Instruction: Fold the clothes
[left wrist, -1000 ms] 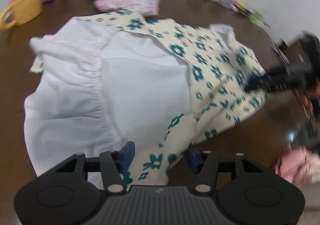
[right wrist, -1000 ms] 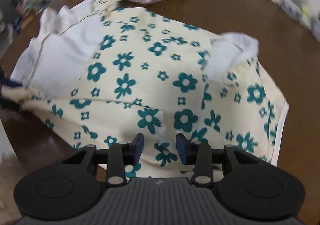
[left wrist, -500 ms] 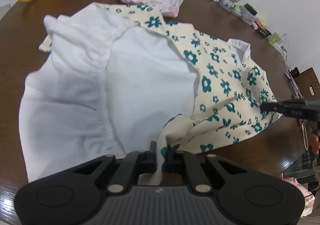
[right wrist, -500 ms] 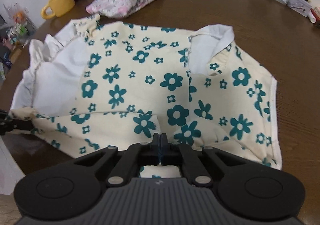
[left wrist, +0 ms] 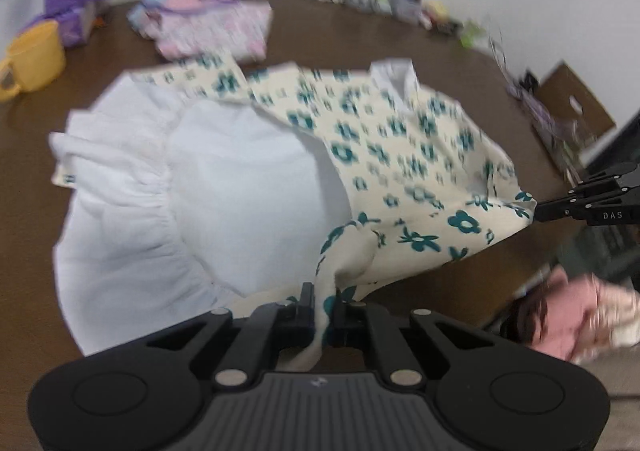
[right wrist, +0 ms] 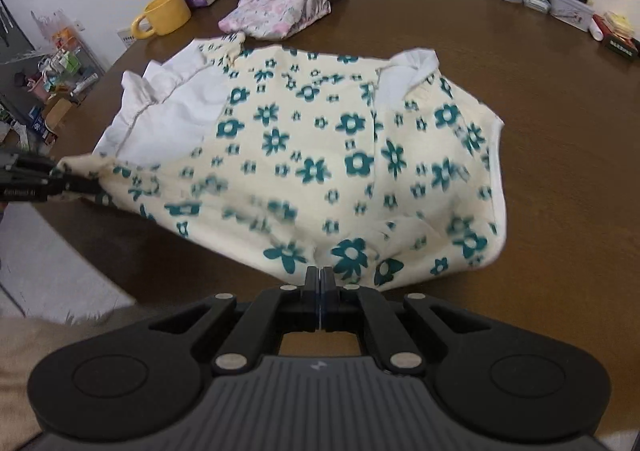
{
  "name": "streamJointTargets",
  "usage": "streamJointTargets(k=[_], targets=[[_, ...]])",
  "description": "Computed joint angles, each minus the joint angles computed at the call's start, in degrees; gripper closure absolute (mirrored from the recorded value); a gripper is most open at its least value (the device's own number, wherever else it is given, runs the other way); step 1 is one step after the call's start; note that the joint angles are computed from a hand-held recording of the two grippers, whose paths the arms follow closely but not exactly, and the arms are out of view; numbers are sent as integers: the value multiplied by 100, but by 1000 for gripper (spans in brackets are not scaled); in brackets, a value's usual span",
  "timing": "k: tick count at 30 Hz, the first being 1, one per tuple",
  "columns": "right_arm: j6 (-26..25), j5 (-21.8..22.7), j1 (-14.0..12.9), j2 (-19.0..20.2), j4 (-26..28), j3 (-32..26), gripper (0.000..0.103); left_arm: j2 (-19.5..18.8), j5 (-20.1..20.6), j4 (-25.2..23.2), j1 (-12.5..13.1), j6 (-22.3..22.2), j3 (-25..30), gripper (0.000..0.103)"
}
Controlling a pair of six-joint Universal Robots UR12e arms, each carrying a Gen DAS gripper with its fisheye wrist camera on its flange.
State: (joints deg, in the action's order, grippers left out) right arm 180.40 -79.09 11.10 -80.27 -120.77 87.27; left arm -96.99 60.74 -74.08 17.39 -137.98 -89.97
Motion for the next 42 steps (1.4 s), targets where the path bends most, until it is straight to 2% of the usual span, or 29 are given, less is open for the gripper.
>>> streamJointTargets(k=[4,6,8,9,10,12,14,15,16,18,20,27,29,33,38,42], targets=[[154,107,64,-8,174,281,103,-147,370,-122,-121,48,0,99],[351,132,63,-3,45,409,103,-175,415,-150,-116,60,8,98],[585,155,42,-40,-217,528,103,-190,415,-279,-89,57,65,92],[689,215,18,-56,-246,545,101,-199,416,-344,-76,55,95,82],[791,287,-9,-71,-249,553,99,-188,341,-407,-36,47,115,66],[990,425,-68,-113,-354,559,96,-139,70,-534,86,24,142,51],[1170,514,-127,-160,-596,579,95,-116,-227,-372,200,-171,169,49],[1242,524,-156,-184,-808,598,88,-110,-377,-238,253,-304,182,44],[1269,407,-168,-169,-1040,570,74,-119,-452,29,282,-520,185,37],[1142,72,-161,-77,-1363,462,63,-191,-411,719,278,-1044,213,36],[1026,-224,-168,154,-1429,184,63,-329,-240,1142,228,-1392,339,36],[573,-884,-158,1124,-1130,-1004,63,-1087,488,1626,-45,-2014,1183,36],[500,-1042,-131,1407,-933,-1362,63,-1357,613,1584,-98,-2083,1503,36],[509,-1088,-139,1867,-640,-1905,63,-1895,789,1235,-207,-1982,2191,36],[506,-1202,-122,2177,-414,-2271,63,-2478,1173,991,-352,-1776,2905,36],[527,-1144,-142,2263,-329,-2357,63,-2820,972,645,-323,-1990,3386,36]])
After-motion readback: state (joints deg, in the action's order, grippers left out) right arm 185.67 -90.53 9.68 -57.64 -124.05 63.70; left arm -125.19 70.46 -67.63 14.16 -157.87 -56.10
